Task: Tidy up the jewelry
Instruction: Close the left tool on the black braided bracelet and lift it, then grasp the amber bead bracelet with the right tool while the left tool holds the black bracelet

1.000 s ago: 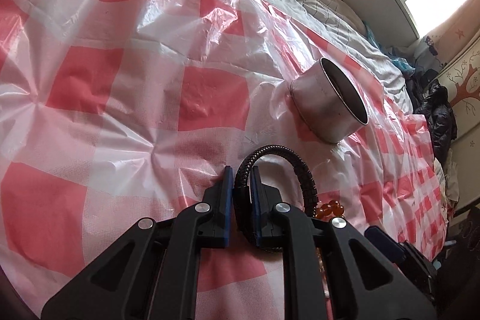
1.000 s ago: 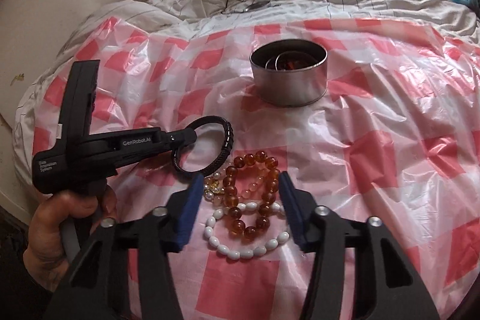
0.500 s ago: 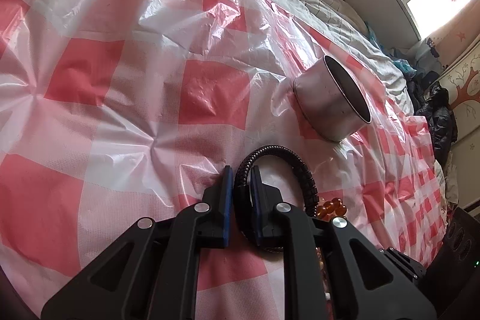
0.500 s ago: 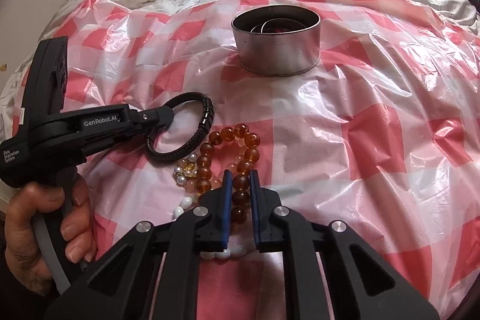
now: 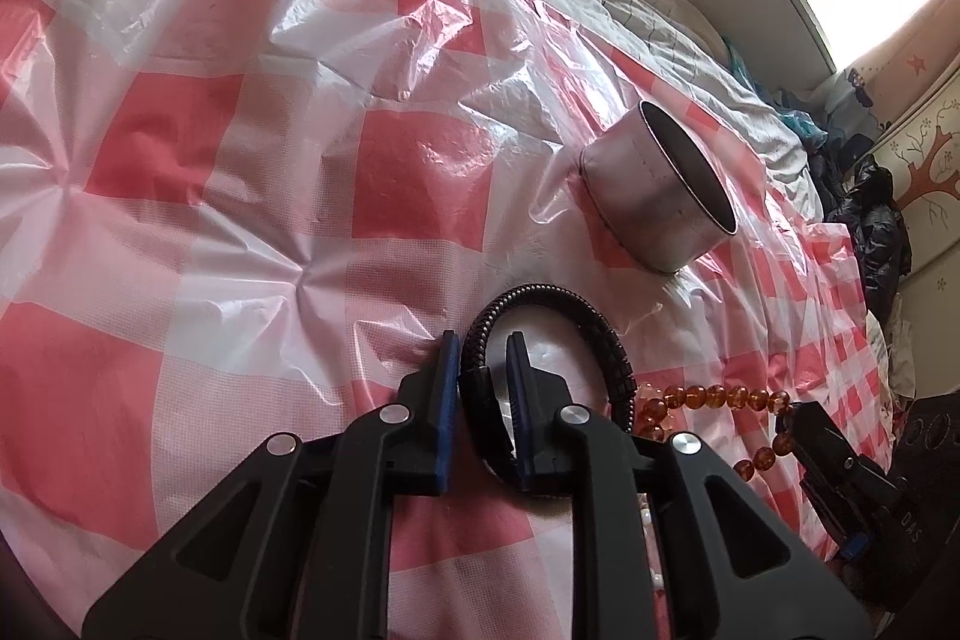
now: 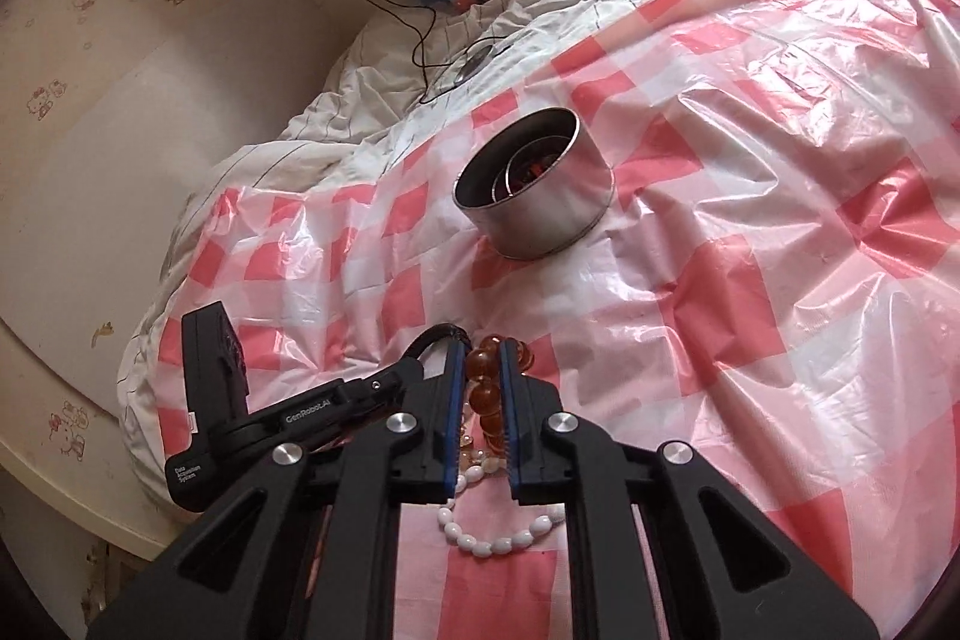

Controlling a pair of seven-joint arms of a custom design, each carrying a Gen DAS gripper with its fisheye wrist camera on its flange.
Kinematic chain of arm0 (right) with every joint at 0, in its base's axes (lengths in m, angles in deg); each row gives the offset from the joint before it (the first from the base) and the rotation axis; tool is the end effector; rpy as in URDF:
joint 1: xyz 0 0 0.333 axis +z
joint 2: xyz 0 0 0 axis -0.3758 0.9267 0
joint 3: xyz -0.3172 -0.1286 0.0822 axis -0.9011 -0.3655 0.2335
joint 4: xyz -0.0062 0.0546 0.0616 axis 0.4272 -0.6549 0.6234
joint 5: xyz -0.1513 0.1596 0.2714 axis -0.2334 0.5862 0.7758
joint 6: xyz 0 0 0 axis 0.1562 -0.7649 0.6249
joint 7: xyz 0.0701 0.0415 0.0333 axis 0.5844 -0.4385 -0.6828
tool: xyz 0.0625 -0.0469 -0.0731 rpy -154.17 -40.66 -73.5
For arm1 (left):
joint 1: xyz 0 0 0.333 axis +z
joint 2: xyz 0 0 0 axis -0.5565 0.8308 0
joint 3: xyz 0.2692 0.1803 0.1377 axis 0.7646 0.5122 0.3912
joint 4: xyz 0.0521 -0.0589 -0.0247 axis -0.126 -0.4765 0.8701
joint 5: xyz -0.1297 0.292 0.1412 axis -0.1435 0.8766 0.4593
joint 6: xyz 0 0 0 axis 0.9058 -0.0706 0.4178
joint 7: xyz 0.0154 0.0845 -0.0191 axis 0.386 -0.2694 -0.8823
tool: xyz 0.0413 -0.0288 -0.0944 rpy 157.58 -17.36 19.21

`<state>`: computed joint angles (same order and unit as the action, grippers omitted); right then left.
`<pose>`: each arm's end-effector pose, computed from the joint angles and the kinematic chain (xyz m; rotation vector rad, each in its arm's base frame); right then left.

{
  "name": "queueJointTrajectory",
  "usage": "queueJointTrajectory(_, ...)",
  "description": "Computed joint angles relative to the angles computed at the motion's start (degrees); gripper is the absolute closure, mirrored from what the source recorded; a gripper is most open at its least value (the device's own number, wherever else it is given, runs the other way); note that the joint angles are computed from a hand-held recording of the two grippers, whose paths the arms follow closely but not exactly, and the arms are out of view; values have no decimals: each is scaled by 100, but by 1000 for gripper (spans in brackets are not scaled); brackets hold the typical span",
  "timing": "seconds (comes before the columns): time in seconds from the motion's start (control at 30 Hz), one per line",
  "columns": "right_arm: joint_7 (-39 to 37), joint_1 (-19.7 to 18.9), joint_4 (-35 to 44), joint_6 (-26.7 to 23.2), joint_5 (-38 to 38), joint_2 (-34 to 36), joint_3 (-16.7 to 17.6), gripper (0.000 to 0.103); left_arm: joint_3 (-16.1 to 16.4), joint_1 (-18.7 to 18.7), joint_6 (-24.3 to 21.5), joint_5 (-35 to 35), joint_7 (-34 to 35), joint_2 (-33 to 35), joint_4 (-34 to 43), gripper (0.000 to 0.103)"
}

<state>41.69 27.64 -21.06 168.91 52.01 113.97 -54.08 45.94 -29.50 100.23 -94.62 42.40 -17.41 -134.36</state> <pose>0.5762 0.3843 0.3759 -1.0551 1.9315 -0.0973 0.7499 -0.1605 0.3369 1.7904 -2.2228 1.0078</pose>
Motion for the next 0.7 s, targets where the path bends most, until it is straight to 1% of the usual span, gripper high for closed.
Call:
queueJointTrajectory(0.13,-14,-31,-17,68,10,8,54,91,-9,6,4,3,3,-1,-4,86)
queueJointTrajectory(0.3,59,87,-81,40,169,5,-80,91,-20,-3,23,8,15,-15,-27,83)
queueJointTrajectory(0.4,254,272,-117,-205,253,21,-349,91,-58,11,45,-14,57,-25,-55,79)
queueJointTrajectory(0.53,628,229,-165,-529,76,8,-378,90,-131,34,81,-73,161,-33,-94,69)
queueJointTrajectory(0.6,810,293,-151,-753,-69,19,-507,90,-138,16,108,-62,226,-44,-113,64)
queueJointTrajectory(0.67,989,302,-107,-938,-209,45,-557,75,-127,-16,153,-30,277,-64,-142,60)
queueJointTrajectory(0.7,1109,378,-65,-1067,-302,79,-677,62,-114,-39,181,-6,294,-76,-159,59)
